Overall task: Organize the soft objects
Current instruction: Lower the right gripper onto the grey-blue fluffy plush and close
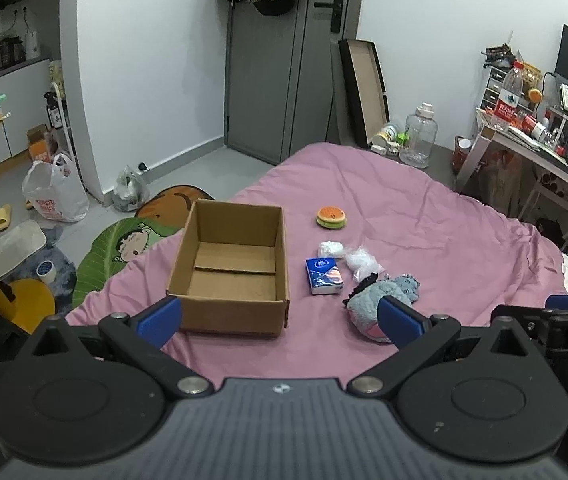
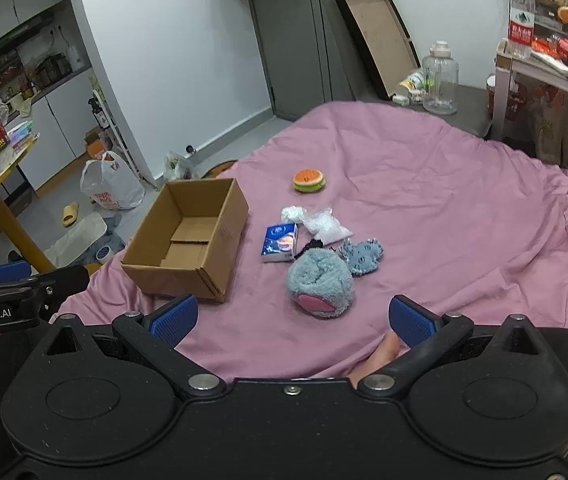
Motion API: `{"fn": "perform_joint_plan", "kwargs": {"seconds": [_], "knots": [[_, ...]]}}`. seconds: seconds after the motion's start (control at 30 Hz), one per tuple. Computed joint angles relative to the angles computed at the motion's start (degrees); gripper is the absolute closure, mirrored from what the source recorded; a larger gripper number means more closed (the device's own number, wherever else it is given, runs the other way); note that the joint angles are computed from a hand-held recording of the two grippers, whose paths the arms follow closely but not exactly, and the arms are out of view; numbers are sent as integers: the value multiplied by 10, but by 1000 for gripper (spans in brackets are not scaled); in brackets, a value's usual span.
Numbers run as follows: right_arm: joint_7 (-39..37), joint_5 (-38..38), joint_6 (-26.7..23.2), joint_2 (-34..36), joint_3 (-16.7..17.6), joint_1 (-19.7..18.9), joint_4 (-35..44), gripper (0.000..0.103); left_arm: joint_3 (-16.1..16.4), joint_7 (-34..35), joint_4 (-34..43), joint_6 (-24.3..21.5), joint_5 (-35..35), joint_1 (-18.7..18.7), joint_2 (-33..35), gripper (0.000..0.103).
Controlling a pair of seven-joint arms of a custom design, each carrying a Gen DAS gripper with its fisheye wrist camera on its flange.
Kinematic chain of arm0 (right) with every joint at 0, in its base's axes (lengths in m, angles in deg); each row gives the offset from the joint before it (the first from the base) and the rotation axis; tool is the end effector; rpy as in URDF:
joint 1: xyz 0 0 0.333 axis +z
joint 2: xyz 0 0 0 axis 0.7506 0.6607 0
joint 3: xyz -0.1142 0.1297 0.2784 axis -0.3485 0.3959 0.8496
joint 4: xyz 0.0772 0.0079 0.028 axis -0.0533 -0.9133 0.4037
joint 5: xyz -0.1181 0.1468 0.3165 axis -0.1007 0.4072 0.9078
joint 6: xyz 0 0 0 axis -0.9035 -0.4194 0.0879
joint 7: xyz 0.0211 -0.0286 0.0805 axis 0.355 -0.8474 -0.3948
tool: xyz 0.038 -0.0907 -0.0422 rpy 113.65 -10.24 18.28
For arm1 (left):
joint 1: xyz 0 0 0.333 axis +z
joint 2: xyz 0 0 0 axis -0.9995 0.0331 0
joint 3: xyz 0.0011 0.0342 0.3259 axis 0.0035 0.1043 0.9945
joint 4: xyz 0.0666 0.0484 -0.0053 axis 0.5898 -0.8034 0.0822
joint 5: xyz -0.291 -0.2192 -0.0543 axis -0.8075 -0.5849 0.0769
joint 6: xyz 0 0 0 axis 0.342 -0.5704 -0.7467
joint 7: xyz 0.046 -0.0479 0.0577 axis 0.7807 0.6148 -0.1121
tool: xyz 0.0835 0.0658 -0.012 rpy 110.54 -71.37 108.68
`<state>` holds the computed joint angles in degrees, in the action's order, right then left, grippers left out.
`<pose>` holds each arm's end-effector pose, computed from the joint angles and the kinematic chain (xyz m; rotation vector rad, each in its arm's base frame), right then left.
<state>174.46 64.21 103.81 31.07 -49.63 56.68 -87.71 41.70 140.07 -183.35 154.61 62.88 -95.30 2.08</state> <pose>0.5780 0.0844 0.6560 -1.6607 1.7799 -0.5443 0.6059 -0.1858 0.6492 -1.6397 1.8503 -0.9321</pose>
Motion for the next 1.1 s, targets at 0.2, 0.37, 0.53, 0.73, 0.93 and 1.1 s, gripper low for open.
{"fn": "perform_joint_plan", "kwargs": {"seconds": [0.2, 0.37, 0.53, 0.73, 0.93, 1.1], "knots": [[11, -2, -1, 25, -4, 0, 18, 0, -2, 7, 34, -15, -5, -2, 30, 0], [58, -19, 0, 46, -13, 0, 33, 0, -4, 4, 70, -34, -11, -3, 61, 0], [158, -59, 30, 62, -24, 6, 27, 0, -5, 4, 112, -57, -7, -10, 96, 0], [193, -45, 40, 87, -28, 5, 29, 0, -2, -1, 177, -97, 7, -25, 145, 0], [191, -23, 36, 120, -33, 3, 59, 2, -1, -8, 245, -136, 9, -38, 192, 1], [171, 14, 17, 151, -31, -4, 93, 11, 2, -23, 297, -155, 4, -45, 229, 2]]}}
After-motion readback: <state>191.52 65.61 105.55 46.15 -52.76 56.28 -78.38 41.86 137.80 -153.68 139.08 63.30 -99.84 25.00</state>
